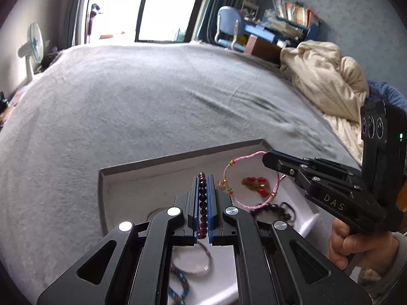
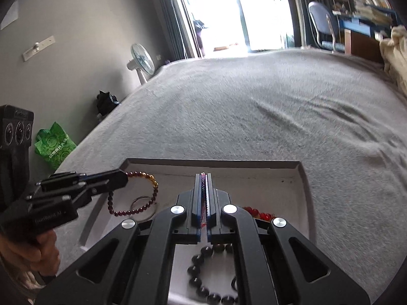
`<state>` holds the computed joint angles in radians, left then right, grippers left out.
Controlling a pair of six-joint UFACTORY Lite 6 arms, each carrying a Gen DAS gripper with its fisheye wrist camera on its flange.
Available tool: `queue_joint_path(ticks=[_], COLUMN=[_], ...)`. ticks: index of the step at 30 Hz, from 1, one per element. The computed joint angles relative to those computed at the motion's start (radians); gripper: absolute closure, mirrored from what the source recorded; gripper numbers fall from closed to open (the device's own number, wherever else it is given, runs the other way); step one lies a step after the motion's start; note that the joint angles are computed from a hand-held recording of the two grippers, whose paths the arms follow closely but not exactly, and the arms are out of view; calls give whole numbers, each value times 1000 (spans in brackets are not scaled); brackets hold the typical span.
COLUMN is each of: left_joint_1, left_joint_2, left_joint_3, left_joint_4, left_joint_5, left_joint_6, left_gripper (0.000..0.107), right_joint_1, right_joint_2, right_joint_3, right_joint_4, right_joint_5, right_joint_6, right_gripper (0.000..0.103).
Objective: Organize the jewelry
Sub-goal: 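Carry the brown bead bracelet and pink string bracelet over the tray with both tools, then open both tools to drop the two bracelets into the tray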
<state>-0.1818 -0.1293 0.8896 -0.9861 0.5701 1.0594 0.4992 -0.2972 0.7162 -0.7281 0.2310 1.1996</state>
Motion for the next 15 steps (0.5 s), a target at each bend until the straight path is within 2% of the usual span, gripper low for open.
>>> queue_joint_path(ticks=[3, 8, 11, 14, 15], left_joint_1=[-20, -10, 10, 45, 49], left_joint_2=[93, 171, 210, 228, 226], left_joint_3=[40, 76, 97, 98, 93], left_joint_4=[26, 111, 169, 136, 139], left_joint_5=[-47, -110, -114, -88, -93], left_joint_6=[-26, -121, -174, -143, -142], left_gripper=[101, 101, 101, 101, 99], right_joint_1=[-64, -128, -143, -163, -164], right_joint_2=[85, 127, 143, 134, 122], right_joint_3=[34, 29, 21, 4, -8], right_joint_4=[152, 273, 317, 443, 433], right_joint_5=[-24, -35, -31, -47, -49], right_joint_6=[-177, -332, -383, -506, -494], right_gripper=[101, 101, 101, 99, 98])
